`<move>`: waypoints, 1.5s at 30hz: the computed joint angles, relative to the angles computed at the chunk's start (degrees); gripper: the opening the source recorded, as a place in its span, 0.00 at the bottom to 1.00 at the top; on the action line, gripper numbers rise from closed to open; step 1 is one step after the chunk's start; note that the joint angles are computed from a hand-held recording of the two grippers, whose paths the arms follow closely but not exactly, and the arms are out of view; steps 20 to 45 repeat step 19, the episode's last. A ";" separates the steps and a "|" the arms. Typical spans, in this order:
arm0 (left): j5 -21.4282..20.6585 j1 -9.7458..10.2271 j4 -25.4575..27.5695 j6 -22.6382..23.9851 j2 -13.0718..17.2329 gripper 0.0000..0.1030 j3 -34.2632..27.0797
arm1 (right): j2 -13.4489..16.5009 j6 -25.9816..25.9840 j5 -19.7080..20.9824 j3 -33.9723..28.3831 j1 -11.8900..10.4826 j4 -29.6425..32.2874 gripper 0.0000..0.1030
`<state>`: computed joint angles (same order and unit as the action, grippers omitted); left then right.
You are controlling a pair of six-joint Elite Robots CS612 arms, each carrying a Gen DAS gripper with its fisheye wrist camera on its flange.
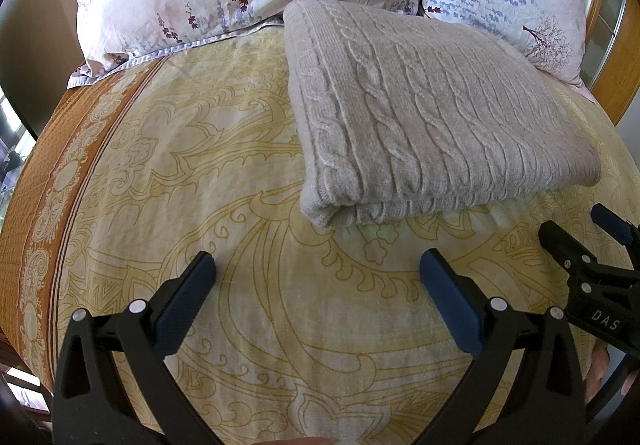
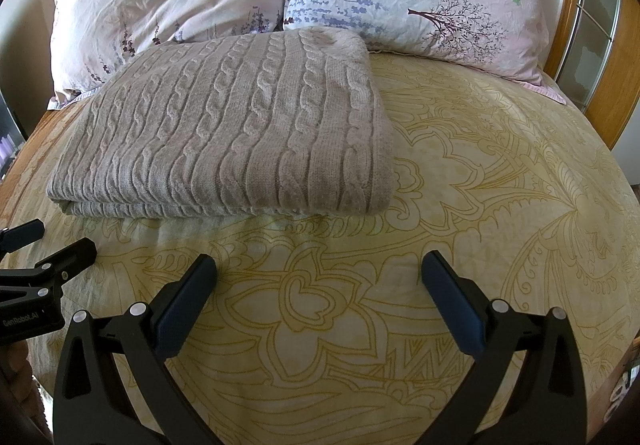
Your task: Fold small clothes
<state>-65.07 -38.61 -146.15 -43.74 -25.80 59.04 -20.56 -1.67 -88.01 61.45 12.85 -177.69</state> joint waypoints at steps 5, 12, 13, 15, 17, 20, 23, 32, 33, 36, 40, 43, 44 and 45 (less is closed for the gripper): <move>-0.57 0.10 1.06 -0.34 -0.15 0.98 -0.13 | 0.01 0.01 -0.02 -0.06 0.01 0.09 0.99; -1.01 0.26 0.76 0.64 -0.32 0.98 0.17 | -0.17 0.58 -0.53 0.35 0.05 0.00 0.99; -1.11 0.31 0.88 0.64 -0.27 0.98 0.03 | -0.24 0.58 -0.54 0.41 0.02 0.00 0.99; -1.34 0.37 0.99 0.80 -0.28 0.98 -0.03 | -0.31 0.64 -0.58 0.55 -0.01 -0.02 0.99; -1.47 0.42 1.12 0.96 -0.25 0.98 -0.17 | -0.28 0.70 -0.65 0.38 -0.01 0.15 0.99; -1.49 0.42 1.10 1.02 -0.28 0.98 -0.16 | -0.16 0.73 -0.70 0.02 0.06 0.41 0.99; -1.49 0.42 1.10 1.02 -0.28 0.98 -0.16 | -0.16 0.73 -0.70 0.02 0.06 0.41 0.99; -1.49 0.42 1.10 1.02 -0.28 0.98 -0.16 | -0.16 0.73 -0.70 0.02 0.06 0.41 0.99; -1.49 0.42 1.10 1.02 -0.28 0.98 -0.16 | -0.16 0.73 -0.70 0.02 0.06 0.41 0.99; -1.49 0.42 1.10 1.02 -0.28 0.98 -0.16 | -0.16 0.73 -0.70 0.02 0.06 0.41 0.99; -1.49 0.42 1.10 1.02 -0.28 0.98 -0.16 | -0.16 0.73 -0.70 0.02 0.06 0.41 0.99; -1.49 0.42 1.10 1.02 -0.28 0.98 -0.16 | -0.16 0.73 -0.70 0.02 0.06 0.41 0.99; -1.49 0.42 1.10 1.02 -0.28 0.98 -0.16 | -0.16 0.73 -0.70 0.02 0.06 0.41 0.99; -1.49 0.42 1.10 1.02 -0.28 0.98 -0.16 | -0.16 0.73 -0.70 0.02 0.06 0.41 0.99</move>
